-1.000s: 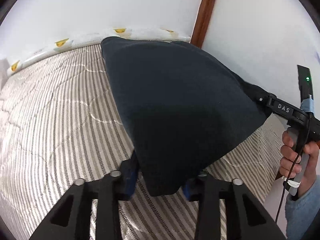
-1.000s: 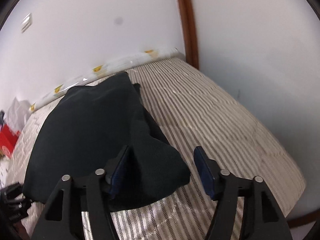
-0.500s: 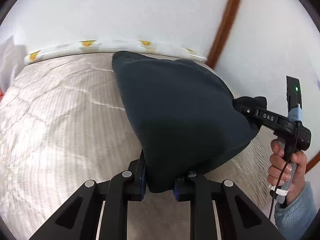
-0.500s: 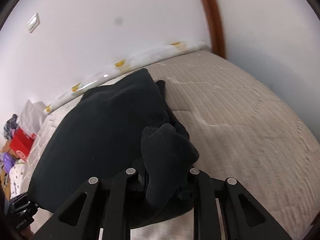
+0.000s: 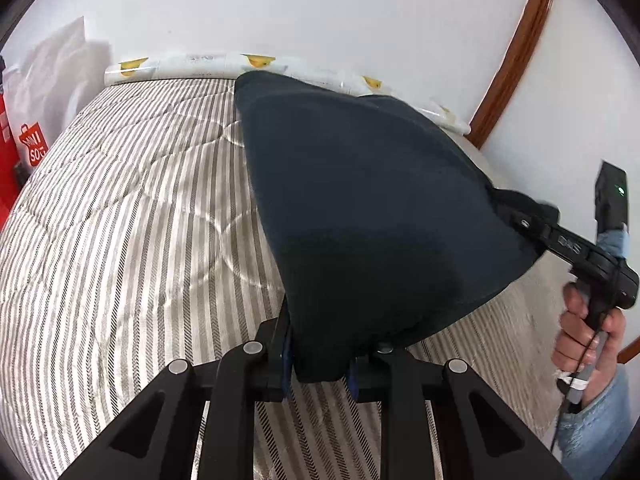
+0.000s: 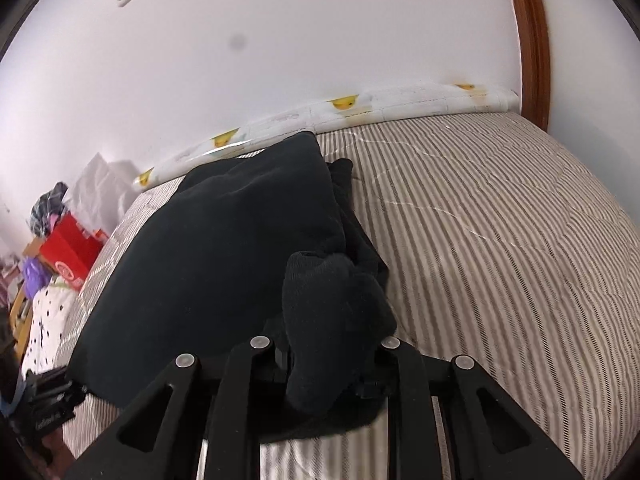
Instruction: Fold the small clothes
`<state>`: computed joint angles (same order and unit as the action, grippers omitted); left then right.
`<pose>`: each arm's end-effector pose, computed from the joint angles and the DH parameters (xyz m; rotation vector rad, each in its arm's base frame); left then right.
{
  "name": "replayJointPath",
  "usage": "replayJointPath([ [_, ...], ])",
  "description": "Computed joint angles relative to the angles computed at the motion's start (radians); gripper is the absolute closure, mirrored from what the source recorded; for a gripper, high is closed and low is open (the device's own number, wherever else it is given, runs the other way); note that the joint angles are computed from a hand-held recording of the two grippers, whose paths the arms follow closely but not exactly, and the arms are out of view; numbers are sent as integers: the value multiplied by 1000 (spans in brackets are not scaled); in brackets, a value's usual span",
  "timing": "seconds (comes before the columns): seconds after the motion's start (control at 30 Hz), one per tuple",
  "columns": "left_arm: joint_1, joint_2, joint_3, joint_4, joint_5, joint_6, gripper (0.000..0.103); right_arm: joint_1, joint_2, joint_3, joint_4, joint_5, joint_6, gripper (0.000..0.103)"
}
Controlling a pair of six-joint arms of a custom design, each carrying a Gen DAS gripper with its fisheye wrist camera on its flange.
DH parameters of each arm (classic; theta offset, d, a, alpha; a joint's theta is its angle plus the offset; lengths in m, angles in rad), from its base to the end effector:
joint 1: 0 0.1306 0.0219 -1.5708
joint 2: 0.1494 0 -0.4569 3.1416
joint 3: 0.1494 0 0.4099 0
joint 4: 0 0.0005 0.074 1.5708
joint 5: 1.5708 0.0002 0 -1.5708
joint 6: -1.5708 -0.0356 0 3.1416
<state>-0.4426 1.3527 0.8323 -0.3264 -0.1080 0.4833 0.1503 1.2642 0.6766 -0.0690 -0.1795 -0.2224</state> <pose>0.3796 -0.1762 0.3005 -0.0992 2.4303 -0.2937 0.3726 0.0624 0.2879 -0.0184 2.2453 0.4028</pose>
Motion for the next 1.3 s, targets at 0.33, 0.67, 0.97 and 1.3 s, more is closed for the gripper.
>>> replayJointPath([
  [0.33,-41,-40,-17,-52,-46,-27,75,-54,-160,-41,-42,42,95,64],
  [0.67,-24,-116,1,-50,-80,-48,62,28,53,82,-86,112,140,94],
  [0.97,5,6,40,-54,-9,-39,57,24,11,-8,-5,158,181,100],
  [1.3,60,2,93,-90,-22,-116,55,32,-22,137,-182,170,217,71],
])
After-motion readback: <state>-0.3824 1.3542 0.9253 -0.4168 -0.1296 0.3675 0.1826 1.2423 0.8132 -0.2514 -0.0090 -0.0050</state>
